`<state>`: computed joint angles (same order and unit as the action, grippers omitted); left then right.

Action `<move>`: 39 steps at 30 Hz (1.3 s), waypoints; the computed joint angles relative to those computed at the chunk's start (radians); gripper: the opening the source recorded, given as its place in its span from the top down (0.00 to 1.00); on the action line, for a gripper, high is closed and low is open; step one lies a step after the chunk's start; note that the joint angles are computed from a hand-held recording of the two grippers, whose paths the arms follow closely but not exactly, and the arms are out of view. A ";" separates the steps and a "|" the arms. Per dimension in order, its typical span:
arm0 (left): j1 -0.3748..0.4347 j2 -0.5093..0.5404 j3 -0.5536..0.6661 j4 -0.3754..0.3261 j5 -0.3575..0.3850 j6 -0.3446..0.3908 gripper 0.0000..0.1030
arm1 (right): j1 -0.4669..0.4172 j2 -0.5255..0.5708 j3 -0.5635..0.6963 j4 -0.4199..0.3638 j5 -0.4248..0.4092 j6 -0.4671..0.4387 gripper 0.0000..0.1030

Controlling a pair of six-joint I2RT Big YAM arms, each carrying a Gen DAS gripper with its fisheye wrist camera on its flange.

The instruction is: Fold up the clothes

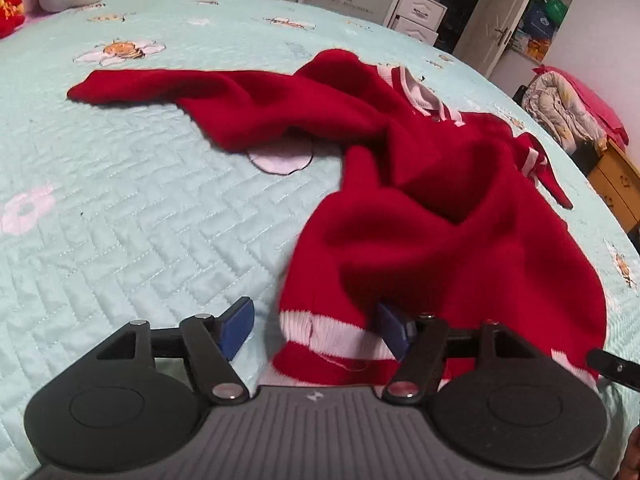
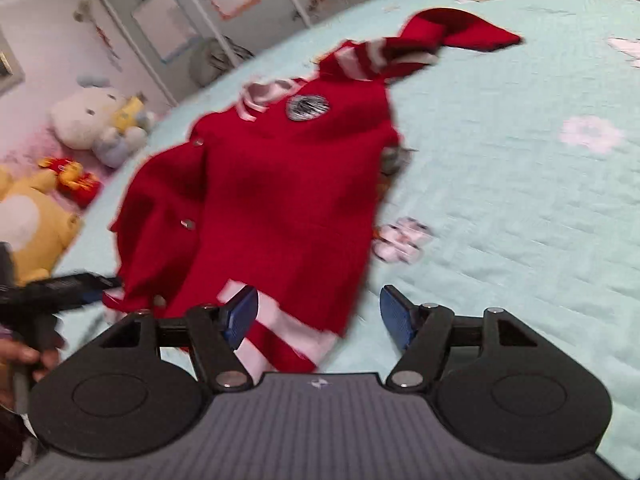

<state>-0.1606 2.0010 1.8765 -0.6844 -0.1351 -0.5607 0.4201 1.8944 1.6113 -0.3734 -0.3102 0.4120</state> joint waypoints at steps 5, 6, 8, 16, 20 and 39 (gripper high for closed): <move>0.008 0.001 0.012 -0.018 0.072 -0.019 0.94 | 0.007 0.055 0.061 0.006 -0.110 0.016 0.91; 0.010 0.001 0.015 -0.021 0.087 -0.023 0.94 | 0.008 0.059 0.067 -0.001 -0.115 0.011 0.91; 0.012 -0.007 0.010 -0.023 0.114 -0.046 0.95 | 0.006 0.059 0.073 -0.010 -0.121 0.003 0.91; -0.017 -0.188 -0.154 0.130 0.343 -0.218 0.96 | -0.075 -0.077 0.048 -0.016 -0.084 -0.058 0.95; -0.035 -0.165 -0.156 0.044 0.309 -0.219 0.95 | -0.103 -0.105 0.064 -0.086 -0.069 -0.125 0.96; -0.044 -0.008 0.041 -0.046 0.083 0.041 0.49 | -0.025 -0.107 -0.018 0.019 0.193 -0.182 0.66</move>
